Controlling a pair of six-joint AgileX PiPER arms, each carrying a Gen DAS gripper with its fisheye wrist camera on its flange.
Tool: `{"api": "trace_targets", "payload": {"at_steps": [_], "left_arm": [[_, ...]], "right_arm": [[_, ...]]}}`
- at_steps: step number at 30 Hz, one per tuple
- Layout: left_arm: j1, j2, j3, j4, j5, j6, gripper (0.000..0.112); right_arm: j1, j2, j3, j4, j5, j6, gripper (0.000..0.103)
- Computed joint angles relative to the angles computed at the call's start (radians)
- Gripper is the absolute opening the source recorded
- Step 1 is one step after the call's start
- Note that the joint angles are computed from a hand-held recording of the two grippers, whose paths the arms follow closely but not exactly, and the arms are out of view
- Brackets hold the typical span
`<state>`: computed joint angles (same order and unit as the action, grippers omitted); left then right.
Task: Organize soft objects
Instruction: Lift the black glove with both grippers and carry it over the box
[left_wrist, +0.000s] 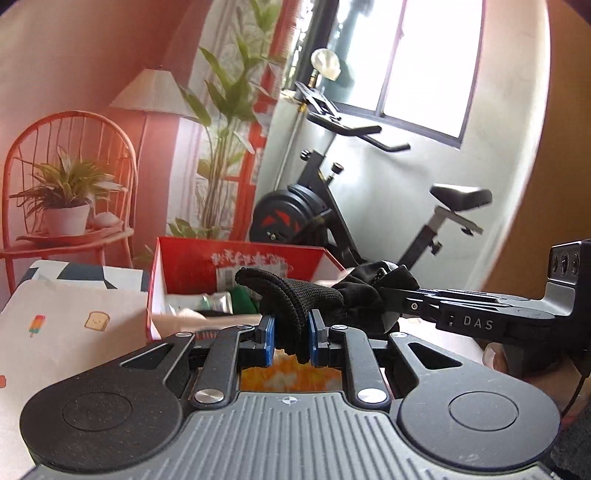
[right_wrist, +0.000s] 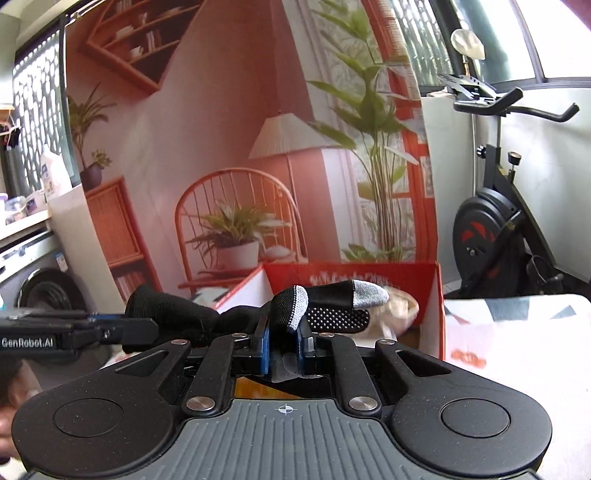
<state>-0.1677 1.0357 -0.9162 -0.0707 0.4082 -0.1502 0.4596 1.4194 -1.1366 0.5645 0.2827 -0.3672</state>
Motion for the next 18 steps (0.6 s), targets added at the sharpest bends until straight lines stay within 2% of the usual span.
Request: {"api": "trace_targets", "payload": {"at_steps": [3,4,10,15,18], "left_arm": [[0.017,0.067,-0.058,-0.007,0.003,0.004,0.019],[0.041,0.087,-0.077,-0.056,0.009,0.053,0.018],[0.118,0.228,-0.193,-0.241,0.051,0.240,0.018],[0.147,0.346,-0.299,-0.282,0.080,0.286,0.018],[0.178,0.388,-0.343,-0.328,0.098,0.315,0.018]], "right_arm": [[-0.014,0.088,-0.135,-0.111,0.073,0.083,0.012],[-0.014,0.125,-0.192,-0.159,0.107,0.136,0.012],[-0.005,0.385,-0.619,-0.396,0.462,0.391,0.012],[-0.039,0.589,-0.953,-0.409,0.693,0.514,0.012],[-0.049,0.665,-1.078,-0.405,0.761,0.534,0.012]]}}
